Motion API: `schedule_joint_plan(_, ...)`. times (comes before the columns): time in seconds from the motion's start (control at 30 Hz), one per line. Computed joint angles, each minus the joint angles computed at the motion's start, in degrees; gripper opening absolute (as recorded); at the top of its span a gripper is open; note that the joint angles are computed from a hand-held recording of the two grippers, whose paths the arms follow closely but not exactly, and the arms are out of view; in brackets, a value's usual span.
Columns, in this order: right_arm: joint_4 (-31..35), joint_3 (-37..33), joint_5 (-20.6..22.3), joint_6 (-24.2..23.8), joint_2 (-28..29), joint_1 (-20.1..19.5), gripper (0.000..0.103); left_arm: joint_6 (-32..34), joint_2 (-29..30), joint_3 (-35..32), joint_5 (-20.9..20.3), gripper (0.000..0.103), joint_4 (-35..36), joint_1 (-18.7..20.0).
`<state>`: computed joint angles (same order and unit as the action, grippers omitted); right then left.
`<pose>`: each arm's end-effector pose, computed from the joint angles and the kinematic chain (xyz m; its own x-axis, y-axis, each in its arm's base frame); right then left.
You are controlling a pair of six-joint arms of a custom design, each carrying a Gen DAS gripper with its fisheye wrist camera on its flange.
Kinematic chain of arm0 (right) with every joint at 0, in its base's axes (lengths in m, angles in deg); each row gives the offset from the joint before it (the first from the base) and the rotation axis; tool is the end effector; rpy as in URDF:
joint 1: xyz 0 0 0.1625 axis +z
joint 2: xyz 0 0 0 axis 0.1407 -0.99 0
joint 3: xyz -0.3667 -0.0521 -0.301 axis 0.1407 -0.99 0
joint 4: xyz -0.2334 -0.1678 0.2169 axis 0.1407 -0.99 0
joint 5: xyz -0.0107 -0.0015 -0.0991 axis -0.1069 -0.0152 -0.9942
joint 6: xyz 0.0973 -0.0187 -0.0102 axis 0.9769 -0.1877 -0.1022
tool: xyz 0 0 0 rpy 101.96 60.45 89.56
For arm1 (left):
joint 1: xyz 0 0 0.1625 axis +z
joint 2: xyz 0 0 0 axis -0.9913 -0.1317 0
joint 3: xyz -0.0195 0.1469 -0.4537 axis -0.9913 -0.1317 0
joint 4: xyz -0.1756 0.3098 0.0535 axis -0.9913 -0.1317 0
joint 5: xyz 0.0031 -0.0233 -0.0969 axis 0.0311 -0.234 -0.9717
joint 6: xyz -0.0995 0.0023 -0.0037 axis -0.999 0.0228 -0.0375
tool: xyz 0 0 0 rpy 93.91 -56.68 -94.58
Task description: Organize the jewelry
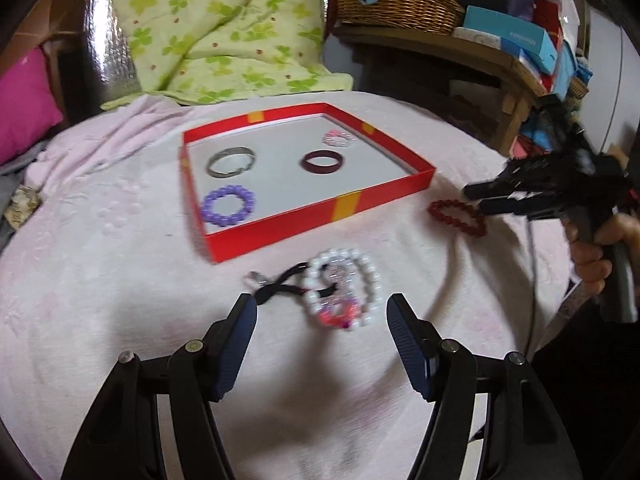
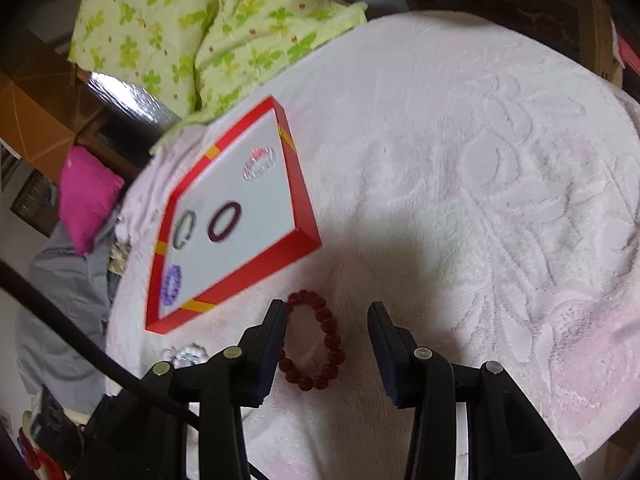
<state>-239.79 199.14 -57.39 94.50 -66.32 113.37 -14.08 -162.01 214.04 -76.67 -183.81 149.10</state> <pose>0.3388 -0.4172 0.0142 -0.9260 0.2935 0.2374 0.0715 0.7539 -0.6530 0.0085 -0.4129 0.3782 -0.6329 0.5699 -0.5240 0.7534 0.6093 -0.2473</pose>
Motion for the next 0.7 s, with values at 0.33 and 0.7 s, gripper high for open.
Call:
schedule_joint_plan(0.33, 12.5, -5.1, -5.0, 1.8, 1.2, 1.4, 0.019, -3.1, 5.1, -2.7, -2.2, 0.040, 4.6, 0.8)
schedule_joint_plan(0.7, 9.6, -5.3, -1.4, -1.0, 1.6, 1.7, 0.017, -5.1, 6.8, -4.8, -4.5, 0.024, 8.3, 2.4)
